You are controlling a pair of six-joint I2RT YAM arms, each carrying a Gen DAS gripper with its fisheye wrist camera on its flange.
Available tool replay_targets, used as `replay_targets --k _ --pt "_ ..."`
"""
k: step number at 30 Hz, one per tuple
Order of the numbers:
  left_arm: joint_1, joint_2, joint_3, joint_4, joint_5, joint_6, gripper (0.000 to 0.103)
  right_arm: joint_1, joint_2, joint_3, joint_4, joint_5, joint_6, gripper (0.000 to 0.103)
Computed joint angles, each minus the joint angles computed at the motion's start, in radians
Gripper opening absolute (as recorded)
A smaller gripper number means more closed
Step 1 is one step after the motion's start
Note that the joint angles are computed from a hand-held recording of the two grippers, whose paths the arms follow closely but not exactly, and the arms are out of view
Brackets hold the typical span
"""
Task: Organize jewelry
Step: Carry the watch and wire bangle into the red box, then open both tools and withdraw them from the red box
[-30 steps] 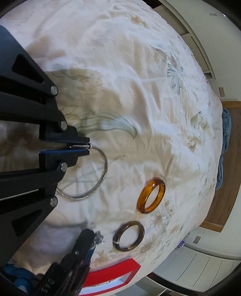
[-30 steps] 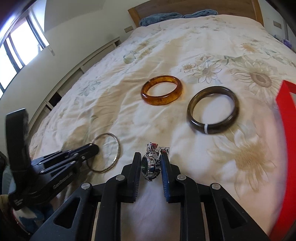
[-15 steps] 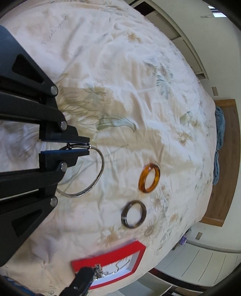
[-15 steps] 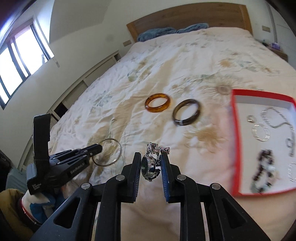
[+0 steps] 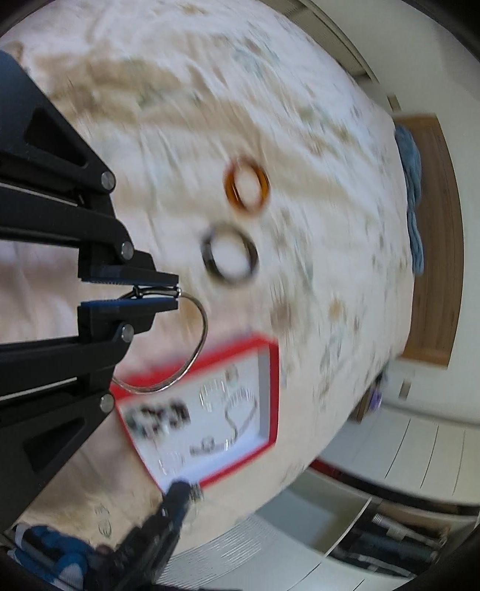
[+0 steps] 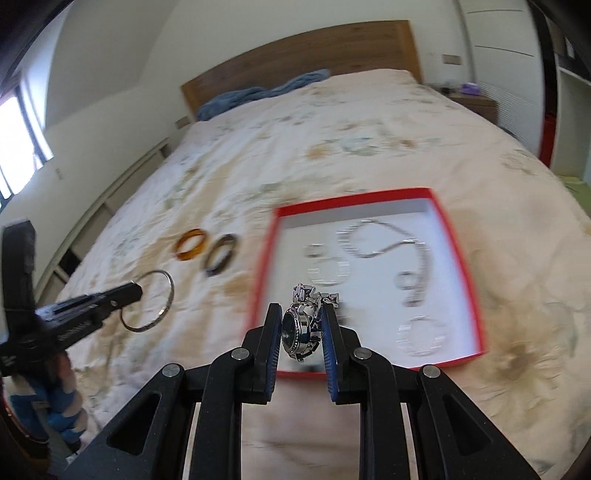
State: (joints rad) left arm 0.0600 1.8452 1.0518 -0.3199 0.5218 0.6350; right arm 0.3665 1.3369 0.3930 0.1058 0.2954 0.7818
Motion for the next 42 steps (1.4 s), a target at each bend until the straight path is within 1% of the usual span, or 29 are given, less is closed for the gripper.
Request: replay_targets --k 4,9,12,18,21,24,27,29,32,35,39,41,42 --pt "-0.163 0.008 -0.026 0.067 -0.044 -0.088 0.005 -0.145 0.031 -0.056 0.060 -0.077 -0.086 0.021" --pt "-0.332 0.114 0.012 0.146 -0.143 -0.187 0.005 -0.283 0.170 -0.061 0.177 -0.169 -0.174 0.021" --pt "-0.393 0.189 0.050 0.184 -0.207 -0.233 0.005 -0.326 0.240 -0.050 0.228 -0.204 -0.203 0.021" --pt "-0.427 0.299 0.106 0.231 -0.298 -0.273 0.005 -0.381 0.338 -0.019 0.276 -0.258 -0.251 0.021" --pt "-0.428 0.318 0.112 0.240 -0.315 -0.271 0.005 -0.385 0.380 -0.003 0.286 -0.259 -0.271 0.021" --pt "-0.437 0.317 0.097 0.265 -0.336 -0.259 0.005 -0.397 0.390 -0.001 0.294 -0.267 -0.276 0.021" --pt "-0.443 0.316 0.088 0.281 -0.351 -0.255 0.006 -0.380 0.390 0.016 0.257 -0.239 -0.282 0.023" --pt "-0.438 0.313 0.094 0.260 -0.335 -0.258 0.007 -0.371 0.385 0.027 0.222 -0.229 -0.283 0.024" --pt "-0.431 0.299 0.100 0.225 -0.315 -0.257 0.008 -0.368 0.340 0.010 0.189 -0.224 -0.262 0.031" --pt "-0.414 0.231 0.066 0.207 -0.280 -0.241 0.008 -0.351 0.243 -0.026 0.141 -0.206 -0.235 0.032" --pt "-0.381 0.089 -0.002 0.174 -0.224 -0.220 0.008 -0.289 0.011 -0.063 -0.032 -0.147 -0.184 0.032" --pt "-0.353 -0.007 -0.051 0.157 -0.193 -0.207 0.008 -0.219 -0.145 -0.064 -0.164 -0.090 -0.134 0.032" --pt "-0.337 -0.060 -0.078 0.146 -0.185 -0.197 0.008 -0.191 -0.192 -0.060 -0.210 -0.069 -0.114 0.032"
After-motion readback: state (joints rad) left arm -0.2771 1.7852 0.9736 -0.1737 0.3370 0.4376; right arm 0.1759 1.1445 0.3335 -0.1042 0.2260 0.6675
